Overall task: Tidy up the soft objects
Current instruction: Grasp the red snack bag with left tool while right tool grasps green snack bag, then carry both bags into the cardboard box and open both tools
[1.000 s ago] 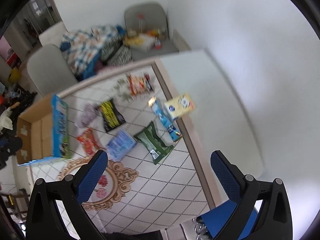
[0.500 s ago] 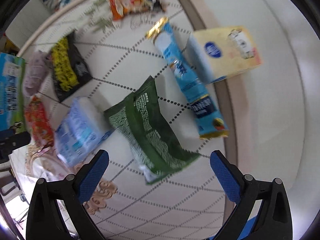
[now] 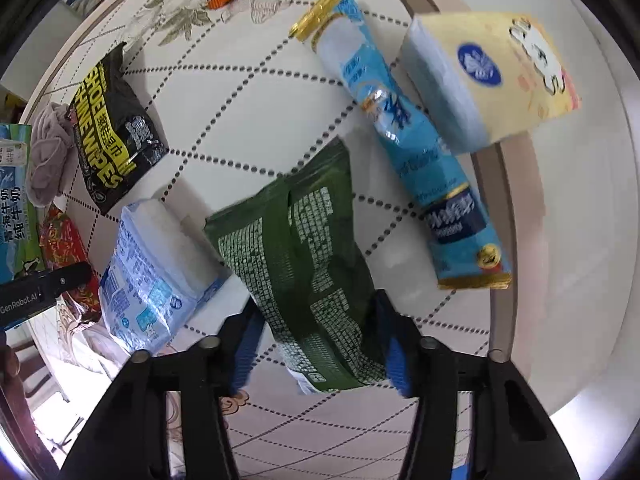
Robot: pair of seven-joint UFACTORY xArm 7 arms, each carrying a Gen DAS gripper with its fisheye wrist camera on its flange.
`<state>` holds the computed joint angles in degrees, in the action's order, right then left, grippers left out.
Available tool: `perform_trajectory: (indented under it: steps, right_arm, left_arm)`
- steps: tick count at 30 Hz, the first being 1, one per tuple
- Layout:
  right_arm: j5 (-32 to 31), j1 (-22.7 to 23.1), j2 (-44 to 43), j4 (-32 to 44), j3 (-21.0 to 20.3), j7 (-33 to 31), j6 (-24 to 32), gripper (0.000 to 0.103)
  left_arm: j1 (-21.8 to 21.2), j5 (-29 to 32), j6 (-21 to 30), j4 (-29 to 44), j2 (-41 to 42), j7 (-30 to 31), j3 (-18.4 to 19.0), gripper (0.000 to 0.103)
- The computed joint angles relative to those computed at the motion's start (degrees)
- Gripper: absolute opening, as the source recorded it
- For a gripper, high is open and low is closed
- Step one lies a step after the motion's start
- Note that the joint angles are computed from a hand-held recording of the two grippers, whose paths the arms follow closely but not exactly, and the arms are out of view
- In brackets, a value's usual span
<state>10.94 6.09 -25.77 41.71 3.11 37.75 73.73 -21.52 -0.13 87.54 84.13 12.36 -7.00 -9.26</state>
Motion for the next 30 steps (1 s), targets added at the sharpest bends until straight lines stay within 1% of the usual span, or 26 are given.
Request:
perform_trajectory:
  steps: [2, 5, 7, 11, 13, 16, 17, 18, 20, 21, 22, 23, 25, 28, 30]
  right_arm:
    - [0.63, 0.08, -0.58, -0.96, 0.15, 0.78, -0.63, 0.04]
    - [2.53, 0.32, -3.28, -2.68, 0.18, 2.78, -1.5, 0.035]
    - [2.16, 0.47, -4.95, -2.59, 0.82, 4.32, -1.06, 0.032]
    - [2.76, 1.57, -9.28, -1.63, 2.04, 7.96, 0.46, 0.031]
    - [2.65, 2.5, -10.1, 0.57, 2.87, 8.99, 1.4, 0.03]
    - [2.12, 3.94, -8.85, 6.41, 4.29, 10.07, 2.27, 0.03]
    - [2.12, 4.39, -7.62, 8.94, 4.53, 10.07, 1.94, 0.03]
    - [1.97, 4.67, -5.9, 12.57, 4.36, 9.93, 2.74, 0.03]
    - [2.29, 5.74, -2.49, 18.26, 5.21, 9.98, 1.56, 0.03]
    - [2.42, 6.0, -1.27, 20.71, 4.76, 9.38, 1.68, 0.03]
    - [2.71, 6.74, 1.64, 24.45, 5.7, 9.52, 0.5, 0.03]
    - [2.82, 7.27, 2.25, 26.94, 5.84, 9.63, 1.09, 0.03]
    - [1.86, 8.5, 8.79, 34.77, 7.72, 10.44, -0.02, 0.03]
    - [-0.02, 11.01, 19.94, 46.8, 9.53, 12.18, -1.33, 0.03]
    - [-2.12, 13.19, 27.28, 54.52, 10.1, 13.82, -1.42, 0.03]
  left_arm:
    - [-0.02, -0.12, 0.22, -0.89, -1.79, 0.41, -0.17, 0.045]
    - [-0.16, 0.15, -0.57, -2.69, -5.2, 1.16, -0.5, 0.045]
    - [0.03, -0.17, -0.41, -3.28, -7.89, 2.27, -0.62, 0.044]
    - [1.07, -2.79, -0.25, -4.82, -14.22, 3.99, -0.35, 0.044]
    - [2.17, -4.83, 0.4, -5.02, -18.15, 5.4, 0.41, 0.044]
    - [4.07, -6.78, 2.17, -2.47, -21.11, 7.47, 1.78, 0.044]
    - [4.77, -7.2, 3.23, 0.56, -19.93, 7.98, 2.19, 0.044]
    - [5.41, -7.61, 4.49, 2.98, -19.41, 8.3, 2.5, 0.044]
    - [6.52, -7.99, 7.53, 11.4, -15.05, 7.89, 2.87, 0.044]
    - [7.42, -8.43, 8.65, 14.44, -13.63, 8.38, 3.5, 0.044]
    - [8.21, -8.44, 8.91, 16.21, -12.61, 8.88, 3.91, 0.044]
    - [9.24, -8.15, 9.37, 18.37, -11.52, 9.74, 4.55, 0.044]
    - [11.94, -7.61, 10.77, 23.13, -9.3, 12.46, 6.23, 0.044]
    - [15.22, -7.26, 12.64, 31.01, -3.33, 15.4, 7.42, 0.044]
    - [17.84, -6.77, 15.16, 37.77, 2.0, 18.09, 8.25, 0.044]
